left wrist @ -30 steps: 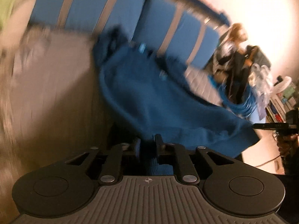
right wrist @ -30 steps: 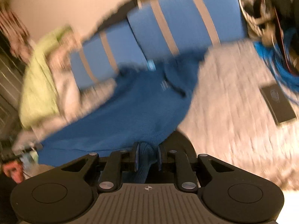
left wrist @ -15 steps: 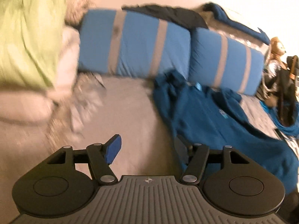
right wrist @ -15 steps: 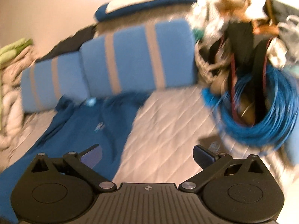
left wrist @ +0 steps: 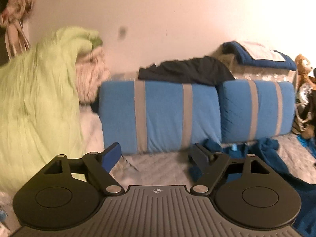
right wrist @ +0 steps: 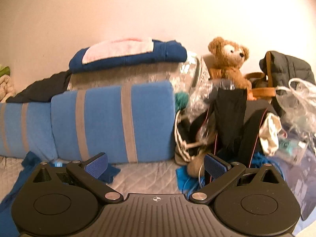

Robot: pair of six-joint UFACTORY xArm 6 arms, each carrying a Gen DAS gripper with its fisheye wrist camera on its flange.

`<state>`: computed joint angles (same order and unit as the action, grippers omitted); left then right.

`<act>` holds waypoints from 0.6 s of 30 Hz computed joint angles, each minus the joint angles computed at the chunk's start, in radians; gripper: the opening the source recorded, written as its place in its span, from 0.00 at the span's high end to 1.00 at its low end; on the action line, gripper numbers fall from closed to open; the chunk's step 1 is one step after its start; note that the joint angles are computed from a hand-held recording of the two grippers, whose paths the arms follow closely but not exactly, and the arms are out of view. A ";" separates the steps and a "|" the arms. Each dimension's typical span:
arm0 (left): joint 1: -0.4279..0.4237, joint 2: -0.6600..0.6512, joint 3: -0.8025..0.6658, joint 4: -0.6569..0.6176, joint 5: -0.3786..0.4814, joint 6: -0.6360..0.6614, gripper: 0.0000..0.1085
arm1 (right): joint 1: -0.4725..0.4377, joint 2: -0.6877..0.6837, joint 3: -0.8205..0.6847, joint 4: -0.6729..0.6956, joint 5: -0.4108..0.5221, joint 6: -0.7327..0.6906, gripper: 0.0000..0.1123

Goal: Fold clothes
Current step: 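Shake out the sweatshirt and lay it flat on the bed with both grippers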

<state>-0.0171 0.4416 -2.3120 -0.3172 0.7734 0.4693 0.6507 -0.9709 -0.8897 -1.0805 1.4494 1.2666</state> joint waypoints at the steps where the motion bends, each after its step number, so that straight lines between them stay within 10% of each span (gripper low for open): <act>1: -0.021 -0.006 0.025 0.049 -0.026 -0.027 0.27 | -0.006 0.019 -0.016 0.004 -0.010 -0.012 0.08; 7: -0.158 -0.004 0.146 0.331 -0.115 -0.217 0.27 | -0.095 0.162 -0.043 0.055 -0.157 -0.071 0.08; 18: -0.279 0.086 0.169 0.427 -0.110 -0.389 0.27 | -0.198 0.388 -0.029 0.159 -0.418 -0.100 0.08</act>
<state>-0.2961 0.5275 -2.1431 0.1095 0.6631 0.0798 0.4528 -0.5829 -0.9190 -0.9213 1.0313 1.1668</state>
